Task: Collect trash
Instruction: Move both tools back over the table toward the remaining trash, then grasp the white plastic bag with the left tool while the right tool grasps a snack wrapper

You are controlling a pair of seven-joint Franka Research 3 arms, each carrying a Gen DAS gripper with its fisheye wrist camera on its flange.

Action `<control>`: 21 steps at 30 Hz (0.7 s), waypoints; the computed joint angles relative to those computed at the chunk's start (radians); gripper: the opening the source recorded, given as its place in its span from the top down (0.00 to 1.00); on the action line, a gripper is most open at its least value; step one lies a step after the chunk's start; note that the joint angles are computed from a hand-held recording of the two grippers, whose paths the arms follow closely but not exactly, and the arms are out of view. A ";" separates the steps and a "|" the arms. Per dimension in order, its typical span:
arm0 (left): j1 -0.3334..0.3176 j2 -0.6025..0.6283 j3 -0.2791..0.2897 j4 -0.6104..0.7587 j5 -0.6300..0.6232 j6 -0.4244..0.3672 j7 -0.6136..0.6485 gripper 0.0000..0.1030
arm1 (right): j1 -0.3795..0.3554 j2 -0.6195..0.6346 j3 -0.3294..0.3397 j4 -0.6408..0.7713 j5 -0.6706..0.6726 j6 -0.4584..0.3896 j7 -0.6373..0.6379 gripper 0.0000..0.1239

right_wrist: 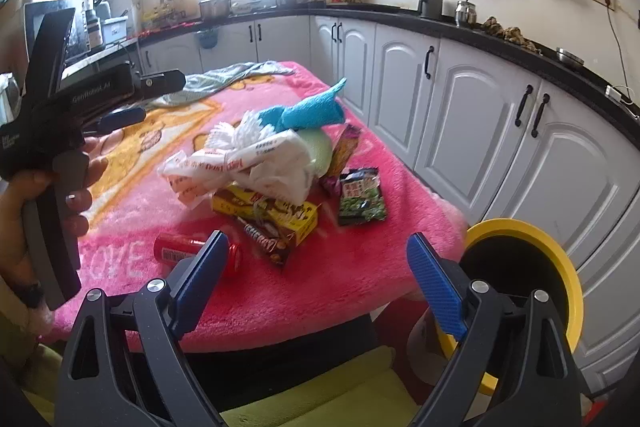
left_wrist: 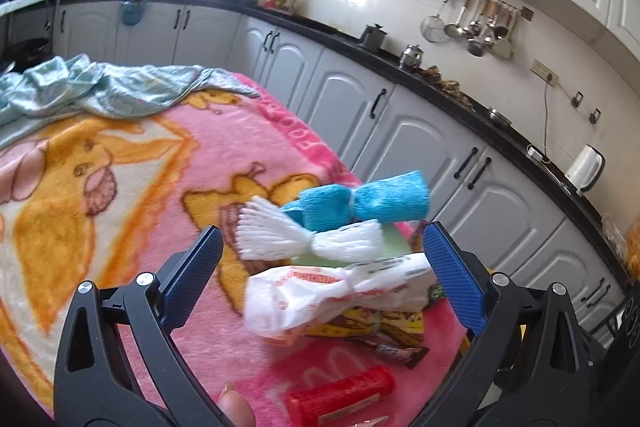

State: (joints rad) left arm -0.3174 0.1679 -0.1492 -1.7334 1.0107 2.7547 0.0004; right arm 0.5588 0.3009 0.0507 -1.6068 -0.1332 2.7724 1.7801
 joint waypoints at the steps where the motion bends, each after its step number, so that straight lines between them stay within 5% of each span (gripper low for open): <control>1: 0.005 -0.003 0.001 -0.009 -0.009 0.005 0.000 0.11 | -0.002 0.006 0.003 0.006 0.005 -0.004 -0.006 0.29; 7: 0.037 -0.004 0.005 -0.063 -0.089 0.059 0.020 0.11 | -0.002 0.049 0.006 0.049 0.030 -0.030 -0.022 0.29; 14: 0.076 0.033 0.001 -0.129 -0.279 0.230 0.125 0.11 | -0.030 0.124 0.038 0.135 0.137 -0.094 -0.091 0.29; 21: 0.100 0.080 -0.028 -0.145 -0.506 0.351 0.309 0.11 | -0.061 0.205 0.077 0.241 0.275 -0.191 -0.176 0.44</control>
